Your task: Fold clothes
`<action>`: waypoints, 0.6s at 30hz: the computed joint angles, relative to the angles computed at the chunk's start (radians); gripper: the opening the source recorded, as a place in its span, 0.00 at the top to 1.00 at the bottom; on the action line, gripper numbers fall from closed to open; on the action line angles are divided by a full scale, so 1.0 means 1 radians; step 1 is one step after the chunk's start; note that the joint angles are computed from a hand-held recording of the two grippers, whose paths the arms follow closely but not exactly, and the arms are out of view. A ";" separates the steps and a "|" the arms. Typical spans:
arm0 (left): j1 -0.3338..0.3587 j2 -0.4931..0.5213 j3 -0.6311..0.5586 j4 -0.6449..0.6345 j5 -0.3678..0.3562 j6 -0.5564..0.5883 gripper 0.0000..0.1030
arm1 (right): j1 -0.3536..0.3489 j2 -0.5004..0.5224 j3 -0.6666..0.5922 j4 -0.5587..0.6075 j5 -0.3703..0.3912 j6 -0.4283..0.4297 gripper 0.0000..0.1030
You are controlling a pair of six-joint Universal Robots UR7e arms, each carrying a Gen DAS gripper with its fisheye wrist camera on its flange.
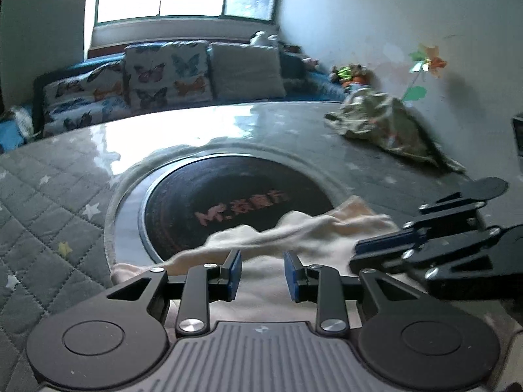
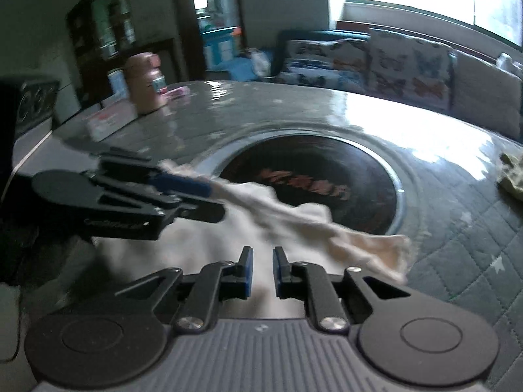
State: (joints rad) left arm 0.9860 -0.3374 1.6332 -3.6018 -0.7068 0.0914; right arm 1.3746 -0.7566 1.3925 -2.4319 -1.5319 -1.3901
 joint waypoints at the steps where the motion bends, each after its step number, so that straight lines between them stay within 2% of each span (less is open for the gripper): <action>1: -0.010 -0.002 0.016 -0.004 0.000 -0.001 0.69 | -0.002 -0.014 0.021 0.000 0.001 -0.015 0.88; 7: -0.043 -0.005 0.086 -0.005 0.006 -0.043 0.69 | -0.017 -0.062 0.113 -0.022 0.001 -0.076 0.88; 12: -0.034 0.011 0.099 -0.012 0.014 -0.091 0.69 | -0.036 -0.053 0.128 -0.046 0.004 -0.076 0.88; 18: -0.043 0.003 0.132 -0.048 0.035 -0.118 0.69 | -0.054 -0.089 0.147 -0.058 0.022 -0.077 0.85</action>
